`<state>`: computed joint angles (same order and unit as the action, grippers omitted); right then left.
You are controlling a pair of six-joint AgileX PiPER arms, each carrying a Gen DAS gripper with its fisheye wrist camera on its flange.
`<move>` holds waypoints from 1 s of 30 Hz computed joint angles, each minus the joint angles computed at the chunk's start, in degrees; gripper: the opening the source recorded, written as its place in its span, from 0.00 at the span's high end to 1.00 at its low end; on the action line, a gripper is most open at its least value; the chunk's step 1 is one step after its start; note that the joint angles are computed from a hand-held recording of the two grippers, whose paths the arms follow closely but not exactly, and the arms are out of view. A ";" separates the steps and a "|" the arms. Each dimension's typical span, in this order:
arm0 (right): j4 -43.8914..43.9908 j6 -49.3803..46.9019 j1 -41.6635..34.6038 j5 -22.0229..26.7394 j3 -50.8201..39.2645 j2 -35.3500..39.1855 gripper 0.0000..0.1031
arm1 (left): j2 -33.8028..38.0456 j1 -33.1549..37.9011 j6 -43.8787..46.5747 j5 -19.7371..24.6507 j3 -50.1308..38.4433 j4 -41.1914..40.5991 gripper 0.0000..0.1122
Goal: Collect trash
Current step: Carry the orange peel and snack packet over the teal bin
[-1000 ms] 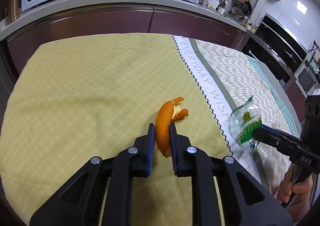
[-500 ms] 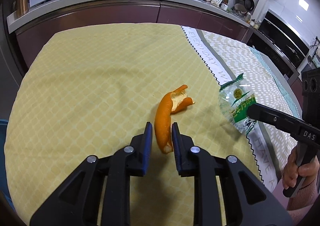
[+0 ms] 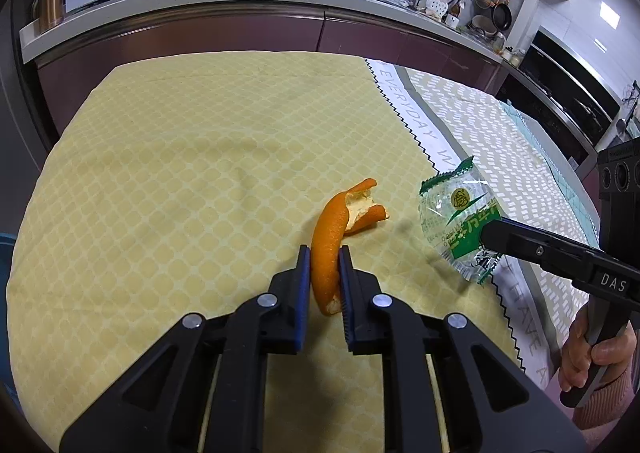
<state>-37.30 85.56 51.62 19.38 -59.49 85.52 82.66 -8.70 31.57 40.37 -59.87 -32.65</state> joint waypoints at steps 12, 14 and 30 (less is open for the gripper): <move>2.49 -3.28 -0.20 -1.39 -1.69 0.88 0.83 | -5.74 5.72 3.35 1.19 3.74 -2.62 0.88; 3.63 -4.68 -0.12 -1.31 -2.49 1.25 0.83 | -6.53 7.21 4.32 1.94 4.17 -3.35 0.88; 12.63 -16.22 0.48 -1.84 -9.70 5.92 0.83 | -11.45 18.63 10.45 7.10 5.39 -6.97 0.88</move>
<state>-24.67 69.34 52.10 17.54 -69.18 91.45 71.21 9.94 42.02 47.47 -54.48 -39.63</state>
